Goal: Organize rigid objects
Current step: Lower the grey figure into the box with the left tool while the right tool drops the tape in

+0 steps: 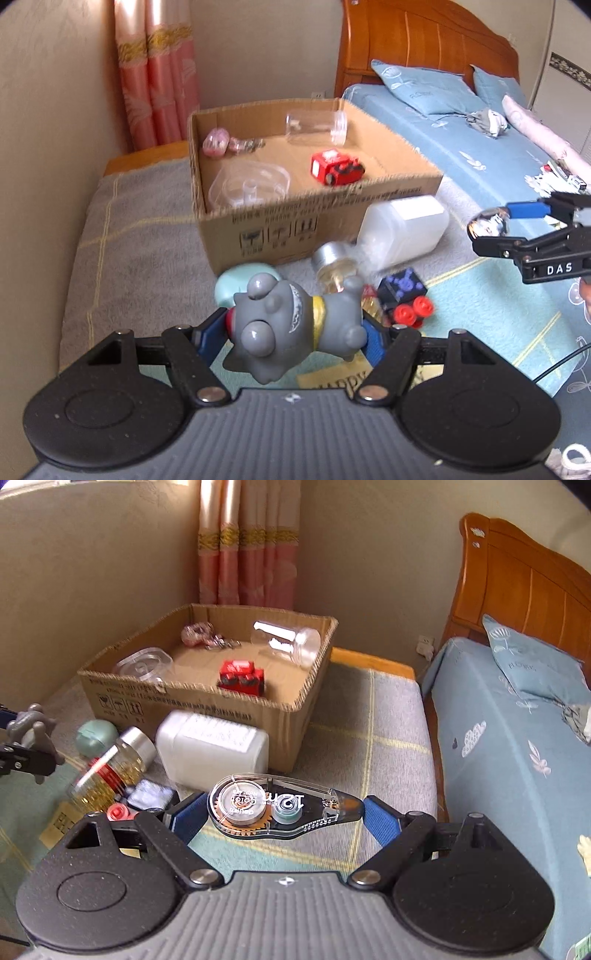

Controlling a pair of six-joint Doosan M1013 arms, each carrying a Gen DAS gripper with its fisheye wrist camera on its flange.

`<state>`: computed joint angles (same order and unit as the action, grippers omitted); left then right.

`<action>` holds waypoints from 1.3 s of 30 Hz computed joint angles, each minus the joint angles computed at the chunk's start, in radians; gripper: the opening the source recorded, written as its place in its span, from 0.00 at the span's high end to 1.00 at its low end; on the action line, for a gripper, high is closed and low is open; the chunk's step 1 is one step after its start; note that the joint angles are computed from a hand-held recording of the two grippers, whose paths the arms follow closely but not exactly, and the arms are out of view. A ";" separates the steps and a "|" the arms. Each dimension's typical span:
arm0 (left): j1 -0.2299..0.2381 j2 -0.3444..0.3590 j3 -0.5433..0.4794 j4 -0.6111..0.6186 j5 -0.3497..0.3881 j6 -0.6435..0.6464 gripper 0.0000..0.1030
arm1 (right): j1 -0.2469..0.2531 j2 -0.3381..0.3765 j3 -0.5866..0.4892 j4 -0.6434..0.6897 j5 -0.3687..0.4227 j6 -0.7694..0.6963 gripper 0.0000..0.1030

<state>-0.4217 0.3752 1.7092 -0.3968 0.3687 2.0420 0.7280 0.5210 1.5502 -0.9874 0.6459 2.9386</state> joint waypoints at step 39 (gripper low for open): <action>-0.021 0.291 -0.551 0.261 0.275 -0.175 0.31 | -0.052 0.131 -0.272 0.169 0.038 -0.267 0.00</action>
<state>-0.4425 0.6666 1.1577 -0.1359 0.6435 1.8674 0.6765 0.6522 1.2783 -0.8180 0.6836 2.6718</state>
